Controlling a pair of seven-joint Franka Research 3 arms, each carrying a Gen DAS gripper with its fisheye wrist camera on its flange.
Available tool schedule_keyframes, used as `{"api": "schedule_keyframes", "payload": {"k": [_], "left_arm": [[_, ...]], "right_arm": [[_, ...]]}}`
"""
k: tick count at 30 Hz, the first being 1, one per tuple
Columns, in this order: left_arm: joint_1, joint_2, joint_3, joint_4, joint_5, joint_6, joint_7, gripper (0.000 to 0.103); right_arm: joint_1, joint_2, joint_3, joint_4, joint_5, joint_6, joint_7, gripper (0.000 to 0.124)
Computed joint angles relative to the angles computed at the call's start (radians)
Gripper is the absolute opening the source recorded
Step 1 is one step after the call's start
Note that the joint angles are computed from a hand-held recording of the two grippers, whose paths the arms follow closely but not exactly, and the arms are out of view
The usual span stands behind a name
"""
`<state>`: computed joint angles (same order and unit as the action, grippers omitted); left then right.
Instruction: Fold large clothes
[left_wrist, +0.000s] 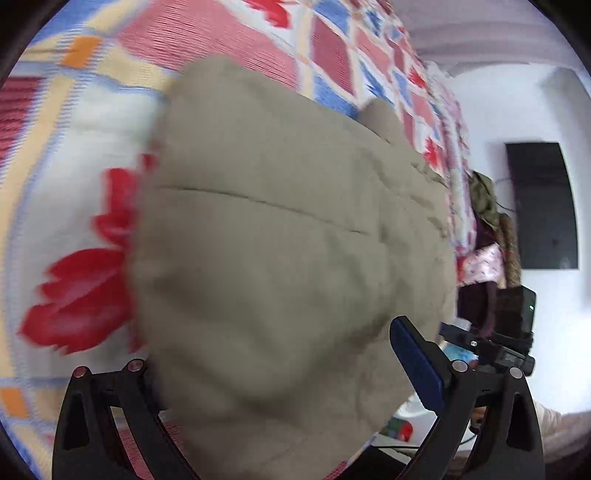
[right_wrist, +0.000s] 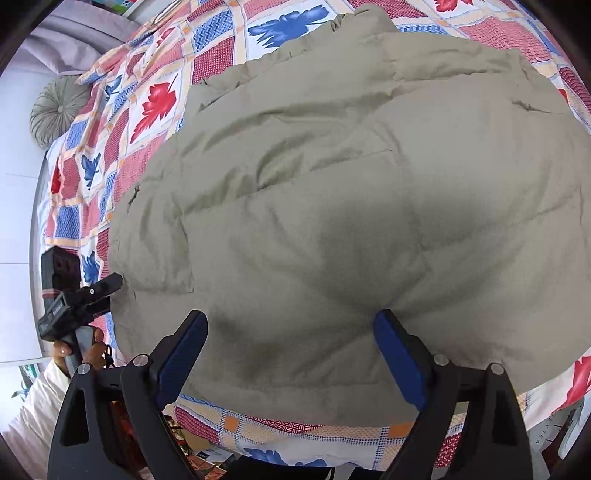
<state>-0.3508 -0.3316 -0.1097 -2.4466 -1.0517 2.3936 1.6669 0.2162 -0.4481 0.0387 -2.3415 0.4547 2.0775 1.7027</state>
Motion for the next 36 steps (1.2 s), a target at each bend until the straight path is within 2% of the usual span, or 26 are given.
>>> {"api": "schedule_keyframes", "payload": {"k": [6, 7, 8, 10, 11, 13, 15, 16, 20, 25, 31, 36], "left_arm": [[0.008, 0.125, -0.028, 0.106, 0.049, -0.081, 0.026, 0.098], [0.016, 0.131, -0.034, 0.111, 0.06, -0.087, 0.015, 0.086], [0.022, 0.135, -0.033, 0.118, 0.061, -0.101, 0.014, 0.063], [0.027, 0.125, -0.02, 0.107, -0.029, -0.124, 0.071, 0.037], [0.031, 0.115, -0.024, 0.097, -0.044, -0.123, 0.087, 0.032], [0.035, 0.105, -0.037, 0.105, -0.025, -0.118, 0.076, 0.028], [0.033, 0.094, -0.042, 0.114, -0.026, -0.118, 0.059, 0.025], [0.03, 0.087, -0.044, 0.12, -0.029, -0.116, 0.05, 0.025], [0.01, 0.049, -0.052, 0.171, -0.009, -0.112, -0.003, 0.025], [-0.033, 0.078, -0.078, 0.332, 0.039, -0.101, -0.086, 0.025], [-0.075, 0.287, -0.172, 0.657, 0.28, -0.108, -0.3, 0.025], [-0.126, 0.537, -0.244, 1.002, 0.569, -0.204, -0.514, 0.025]], "right_arm": [[0.005, 0.017, -0.003, 0.023, -0.003, -0.032, -0.009, 0.093], [0.007, 0.021, -0.008, 0.033, 0.003, -0.047, -0.017, 0.093], [0.01, 0.024, -0.015, 0.045, 0.013, -0.065, -0.033, 0.093], [0.008, 0.026, -0.019, 0.066, 0.013, -0.084, -0.056, 0.093], [0.001, 0.015, -0.012, 0.068, -0.002, -0.069, -0.059, 0.093], [-0.018, -0.016, 0.015, 0.052, -0.054, -0.005, -0.038, 0.083], [-0.031, -0.02, 0.032, 0.048, -0.106, 0.036, -0.017, 0.02], [-0.036, -0.012, 0.036, 0.045, -0.117, 0.048, 0.003, 0.015], [-0.008, 0.017, 0.004, -0.01, -0.032, 0.155, -0.02, 0.011], [0.019, 0.066, -0.037, -0.056, 0.105, 0.237, -0.072, 0.011], [0.028, 0.089, -0.106, -0.107, 0.364, 0.248, -0.189, 0.007], [0.014, 0.099, -0.128, -0.127, 0.507, 0.227, -0.28, 0.007]]}}
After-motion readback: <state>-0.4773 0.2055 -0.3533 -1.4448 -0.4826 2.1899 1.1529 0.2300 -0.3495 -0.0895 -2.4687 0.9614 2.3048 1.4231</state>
